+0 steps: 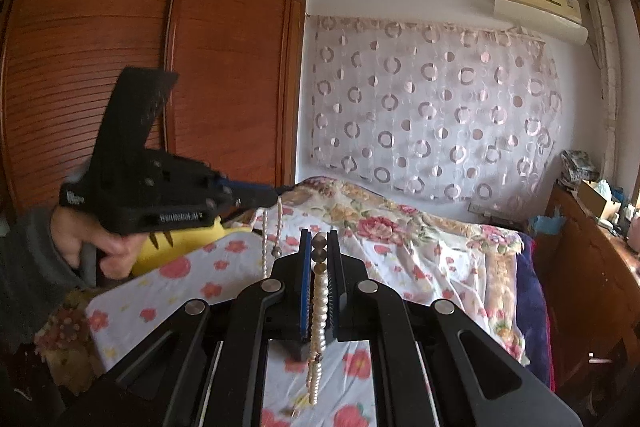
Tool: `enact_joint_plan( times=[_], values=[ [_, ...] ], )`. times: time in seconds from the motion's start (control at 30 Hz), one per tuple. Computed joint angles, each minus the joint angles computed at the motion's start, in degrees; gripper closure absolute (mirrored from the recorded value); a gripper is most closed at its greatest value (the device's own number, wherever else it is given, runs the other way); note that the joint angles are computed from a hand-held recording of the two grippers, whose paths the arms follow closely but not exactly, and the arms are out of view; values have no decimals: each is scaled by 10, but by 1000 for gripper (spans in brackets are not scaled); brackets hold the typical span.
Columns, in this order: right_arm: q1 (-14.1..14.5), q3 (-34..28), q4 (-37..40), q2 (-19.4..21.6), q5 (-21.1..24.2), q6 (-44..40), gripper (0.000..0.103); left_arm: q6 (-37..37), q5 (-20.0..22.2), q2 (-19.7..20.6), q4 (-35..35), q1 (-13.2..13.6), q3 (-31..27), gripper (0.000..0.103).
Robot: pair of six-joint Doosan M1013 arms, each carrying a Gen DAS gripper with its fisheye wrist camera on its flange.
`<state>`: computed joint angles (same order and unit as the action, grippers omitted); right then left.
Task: Organize jewelry
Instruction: 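Lower both pearl strands into the black box and open both tools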
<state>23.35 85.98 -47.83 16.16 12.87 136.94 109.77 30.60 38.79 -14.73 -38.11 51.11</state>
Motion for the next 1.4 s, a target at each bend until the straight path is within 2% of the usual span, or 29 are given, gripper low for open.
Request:
enact_joint_plan(
  times=[0.3,0.4,0.53,0.73,1.03,1.27,1.4],
  values=[
    [-30,-91,309,63,8,-320,94,-15,60,68,1,18,-89,99],
    [-36,-113,383,84,19,-394,94,-25,81,90,2,23,-112,99],
    [-41,-131,445,107,38,-450,94,-31,111,113,5,28,-128,99],
    [-45,-150,482,135,65,-473,94,-23,114,116,-10,34,-103,99],
    [-47,-161,518,161,108,-497,94,-14,92,101,-26,35,-52,99],
    [-49,-168,541,175,142,-499,94,-28,86,99,-13,33,-42,99],
    [-45,-166,515,176,144,-481,93,-50,75,94,15,29,-32,99]
  ],
)
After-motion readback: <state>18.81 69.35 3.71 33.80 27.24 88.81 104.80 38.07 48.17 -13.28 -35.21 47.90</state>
